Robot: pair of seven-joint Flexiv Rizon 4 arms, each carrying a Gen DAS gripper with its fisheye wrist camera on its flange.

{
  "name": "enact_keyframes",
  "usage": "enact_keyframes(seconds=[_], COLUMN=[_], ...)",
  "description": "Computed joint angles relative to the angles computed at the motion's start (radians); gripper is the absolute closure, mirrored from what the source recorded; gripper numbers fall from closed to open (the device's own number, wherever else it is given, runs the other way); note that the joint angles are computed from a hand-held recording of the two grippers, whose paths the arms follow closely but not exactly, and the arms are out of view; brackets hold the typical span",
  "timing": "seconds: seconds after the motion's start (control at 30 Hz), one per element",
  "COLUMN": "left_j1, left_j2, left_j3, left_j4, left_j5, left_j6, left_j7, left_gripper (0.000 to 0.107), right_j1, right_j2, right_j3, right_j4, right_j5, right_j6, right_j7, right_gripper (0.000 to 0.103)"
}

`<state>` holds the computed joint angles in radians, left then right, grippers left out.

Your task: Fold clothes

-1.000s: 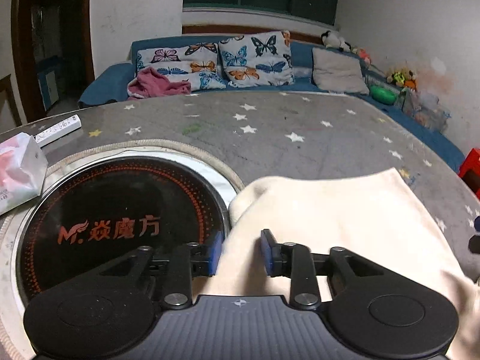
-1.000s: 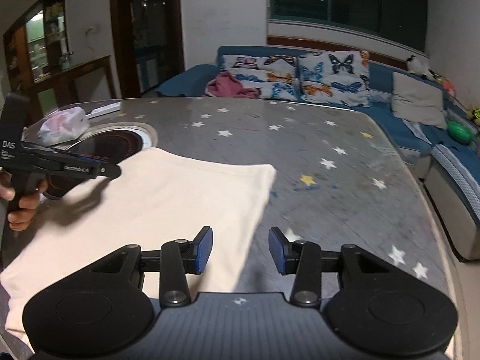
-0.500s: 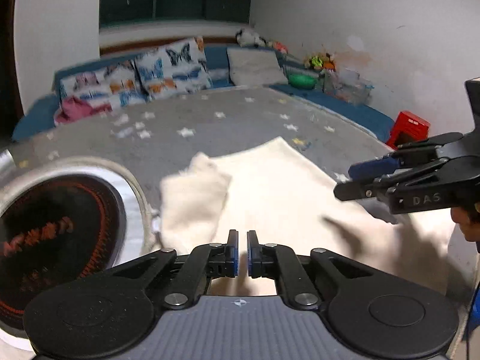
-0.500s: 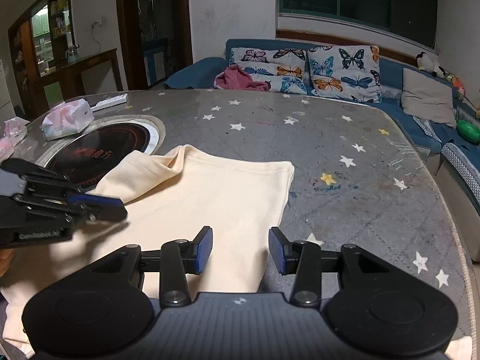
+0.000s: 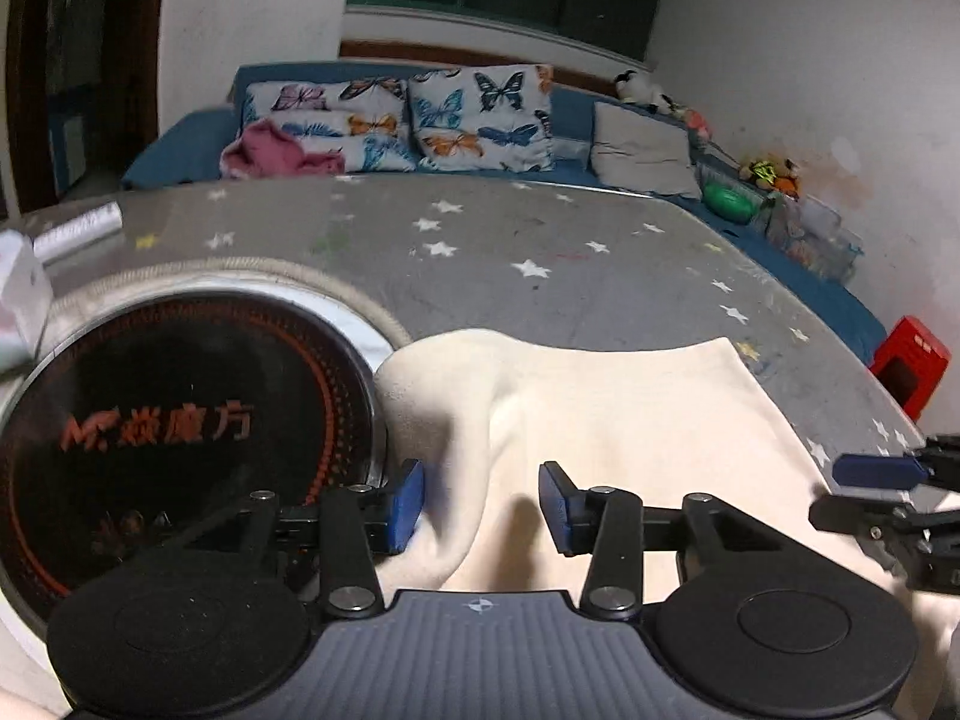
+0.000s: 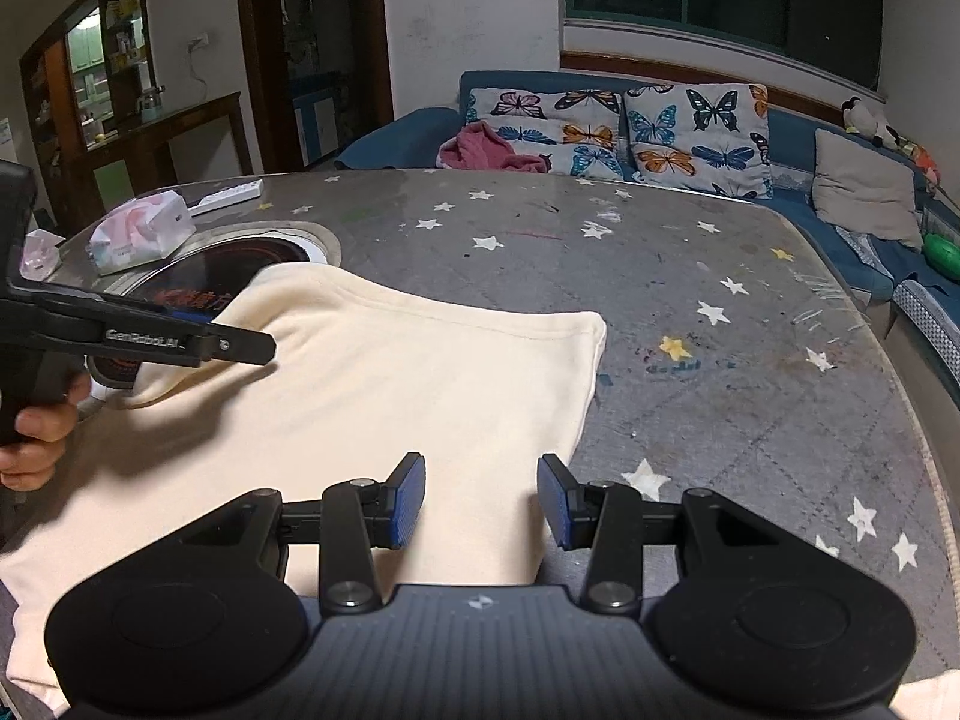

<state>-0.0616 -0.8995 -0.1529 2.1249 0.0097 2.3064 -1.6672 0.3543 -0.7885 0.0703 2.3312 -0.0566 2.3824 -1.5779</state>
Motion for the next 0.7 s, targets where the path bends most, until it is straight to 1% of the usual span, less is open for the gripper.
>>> enact_keyframes(seconds=[0.03,0.07,0.13,0.2,0.33,0.4,0.43,0.47,0.5,0.53,0.6,0.67,0.7], left_j1=[0.028,0.038,0.019,0.012,0.076,0.131,0.158,0.157,0.129,0.074,0.024,0.0,-0.006], left_j2=[-0.01,-0.014,-0.015,-0.017,-0.039,-0.055,-0.061,-0.063,-0.064,-0.059,-0.06,-0.054,-0.047], left_j3=[-0.017,-0.022,-0.006,0.0,-0.062,-0.117,-0.14,-0.14,-0.118,-0.064,-0.022,-0.005,-0.001], left_j4=[-0.003,-0.003,-0.003,-0.006,-0.035,-0.053,-0.067,-0.068,-0.053,-0.046,-0.019,-0.003,0.002], left_j5=[0.033,0.046,0.024,0.024,0.165,0.264,0.331,0.35,0.304,0.256,0.139,0.018,-0.043], left_j6=[0.021,0.04,0.074,0.103,0.065,0.014,-0.023,-0.02,0.035,0.099,0.209,0.251,0.239], left_j7=[-0.012,-0.022,-0.03,-0.032,-0.033,-0.007,-0.009,0.004,0.038,0.036,0.019,-0.019,-0.04], left_gripper=[0.06,0.06,0.059,0.055,0.055,0.054,0.054,0.054,0.054,0.054,0.055,0.057,0.059], right_j1=[0.0,0.0,0.0,0.0,0.0,-0.001,-0.003,-0.002,0.001,0.001,0.0,0.0,0.0], right_j2=[0.0,0.0,0.0,-0.001,-0.001,0.0,0.002,0.003,0.004,0.004,0.005,0.004,0.003], right_j3=[0.0,0.0,0.001,0.001,0.001,0.002,0.003,0.003,0.001,0.001,0.0,-0.001,-0.001], right_j4=[-0.001,-0.002,-0.003,-0.005,-0.008,-0.009,-0.009,-0.01,-0.01,-0.009,-0.008,-0.009,-0.01], right_j5=[0.0,0.0,0.0,0.0,0.0,0.002,0.0,0.001,0.005,0.006,0.006,0.006,0.007], right_j6=[0.0,0.0,0.0,0.001,0.001,0.006,0.008,0.008,0.009,0.01,0.007,0.004,0.004], right_j7=[0.0,0.0,-0.001,-0.001,-0.001,0.001,0.002,0.003,0.002,0.002,0.003,0.004,0.004], right_gripper=[0.062,0.062,0.061,0.061,0.061,0.061,0.061,0.061,0.061,0.061,0.061,0.061,0.061])
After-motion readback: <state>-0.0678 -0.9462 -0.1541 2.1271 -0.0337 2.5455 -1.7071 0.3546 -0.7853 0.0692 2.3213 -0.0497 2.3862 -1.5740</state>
